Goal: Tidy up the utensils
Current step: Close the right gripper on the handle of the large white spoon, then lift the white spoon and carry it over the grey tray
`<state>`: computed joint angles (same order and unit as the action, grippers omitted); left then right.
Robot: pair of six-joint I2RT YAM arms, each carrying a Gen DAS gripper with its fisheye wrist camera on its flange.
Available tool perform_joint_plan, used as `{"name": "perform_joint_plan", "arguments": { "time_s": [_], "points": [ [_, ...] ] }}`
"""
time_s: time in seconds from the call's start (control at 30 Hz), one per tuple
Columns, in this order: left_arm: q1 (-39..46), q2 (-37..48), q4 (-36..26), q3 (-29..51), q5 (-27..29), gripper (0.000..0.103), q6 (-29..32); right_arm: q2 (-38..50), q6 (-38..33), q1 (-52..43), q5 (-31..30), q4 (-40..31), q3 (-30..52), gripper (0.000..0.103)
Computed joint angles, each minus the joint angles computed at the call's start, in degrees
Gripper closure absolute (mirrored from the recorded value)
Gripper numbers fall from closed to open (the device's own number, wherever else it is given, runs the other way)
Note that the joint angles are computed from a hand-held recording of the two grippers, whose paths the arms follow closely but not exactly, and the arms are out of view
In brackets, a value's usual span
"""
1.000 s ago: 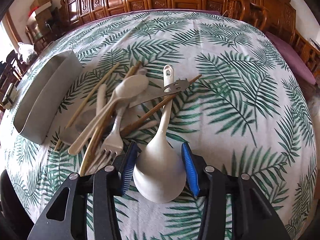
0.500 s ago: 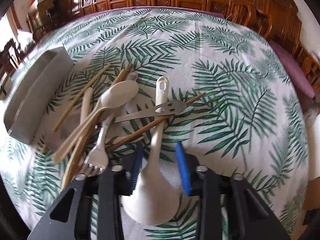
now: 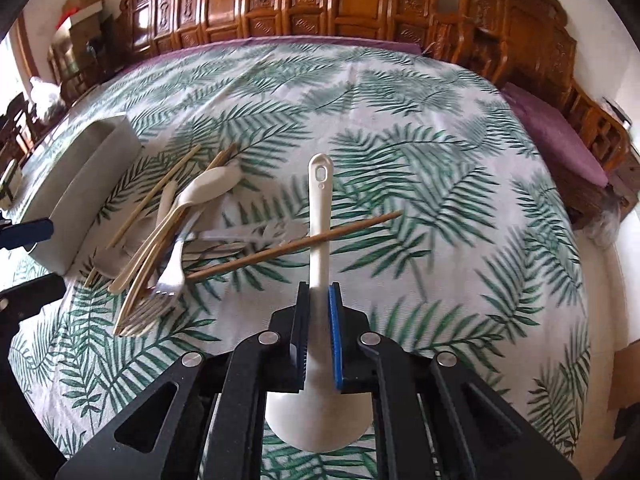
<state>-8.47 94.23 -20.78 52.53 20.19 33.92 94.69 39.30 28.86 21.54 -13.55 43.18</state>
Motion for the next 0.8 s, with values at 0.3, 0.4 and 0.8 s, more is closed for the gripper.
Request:
{"name": "perform_joint_plan", "arguments": {
  "time_s": [0.3, 0.4, 0.8],
  "points": [
    [-8.0, 9.4, 1.3, 7.2, -4.9, 0.059, -3.9, -5.2, -1.6, -4.5, -0.8, 2.3, -5.6, 0.092],
    [-9.6, 12.9, 0.8, 10.3, -6.7, 0.066, -4.9, -6.8, -1.8, -5.6, -1.3, 2.5, -6.5, 0.092],
    [-12.1, 19.1, -0.7, 16.2, -10.2, 0.081, -6.2, -12.7, -2.5, -7.6, -0.9, 0.4, -7.4, 0.092]
  ]
}}
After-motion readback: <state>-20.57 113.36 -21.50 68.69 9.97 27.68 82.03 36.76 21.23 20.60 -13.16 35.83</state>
